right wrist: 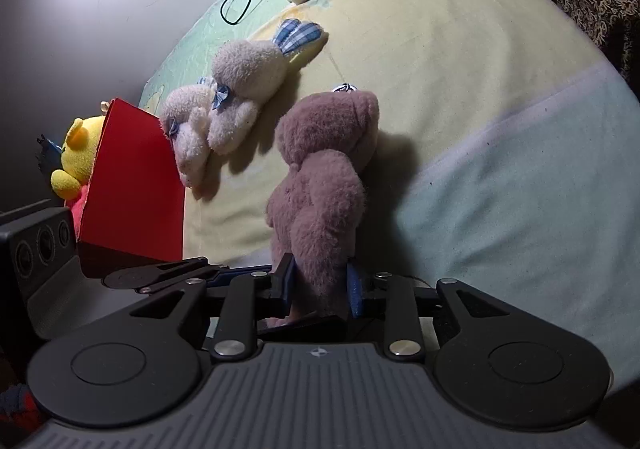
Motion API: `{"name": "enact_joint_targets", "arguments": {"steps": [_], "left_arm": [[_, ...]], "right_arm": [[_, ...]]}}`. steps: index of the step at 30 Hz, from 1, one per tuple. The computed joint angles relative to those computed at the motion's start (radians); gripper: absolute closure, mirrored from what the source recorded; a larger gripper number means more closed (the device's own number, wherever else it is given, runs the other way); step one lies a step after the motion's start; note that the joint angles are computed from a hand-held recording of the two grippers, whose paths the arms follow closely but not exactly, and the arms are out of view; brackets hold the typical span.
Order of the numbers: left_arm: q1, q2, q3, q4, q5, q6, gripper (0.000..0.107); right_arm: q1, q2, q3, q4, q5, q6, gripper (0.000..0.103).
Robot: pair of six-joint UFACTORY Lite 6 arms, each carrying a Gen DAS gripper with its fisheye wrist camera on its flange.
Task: Organize objects
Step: 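Lift the mauve teddy bear off the bed with the right gripper, then carry the mauve teddy bear with the right gripper over the red box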
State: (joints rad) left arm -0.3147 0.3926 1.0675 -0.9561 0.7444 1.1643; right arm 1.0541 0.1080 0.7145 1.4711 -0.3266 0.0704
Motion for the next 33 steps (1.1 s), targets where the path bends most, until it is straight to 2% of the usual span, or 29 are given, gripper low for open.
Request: {"name": "enact_joint_targets", "arguments": {"steps": [4,8,12,17,19,21,22,27,33], "left_arm": [[-0.04,-0.051,-0.062,-0.036,-0.069,0.061,0.033],[-0.052,-0.063,-0.084,-0.069,-0.114,0.108,0.031],[-0.036,-0.073,-0.1,-0.147,-0.144,0.19,0.019],[0.013,-0.107,-0.125,-0.253,-0.129,0.235,0.018],[0.038,-0.112,-0.12,-0.288,-0.113,0.242,0.01],[0.04,-0.058,-0.059,-0.259,-0.077,0.204,0.01],[0.025,-0.043,-0.045,-0.257,-0.09,0.195,0.01],[-0.049,-0.003,-0.025,-0.281,-0.152,0.239,0.01],[-0.046,0.067,0.017,-0.266,-0.136,0.226,0.009]], "right_arm": [[-0.012,0.01,-0.019,-0.134,-0.004,0.174,0.063],[-0.009,0.011,-0.031,-0.188,-0.044,0.192,0.059],[-0.016,0.001,-0.088,-0.275,-0.122,0.286,0.053],[-0.06,0.03,-0.117,-0.561,-0.155,0.538,0.053],[-0.069,0.06,-0.109,-0.611,-0.176,0.581,0.052],[-0.091,0.071,-0.118,-0.698,-0.191,0.673,0.052],[-0.095,0.071,-0.127,-0.724,-0.202,0.711,0.052],[-0.088,0.041,-0.179,-0.746,-0.241,0.791,0.055],[-0.068,0.046,-0.195,-0.758,-0.279,0.847,0.061]]}}
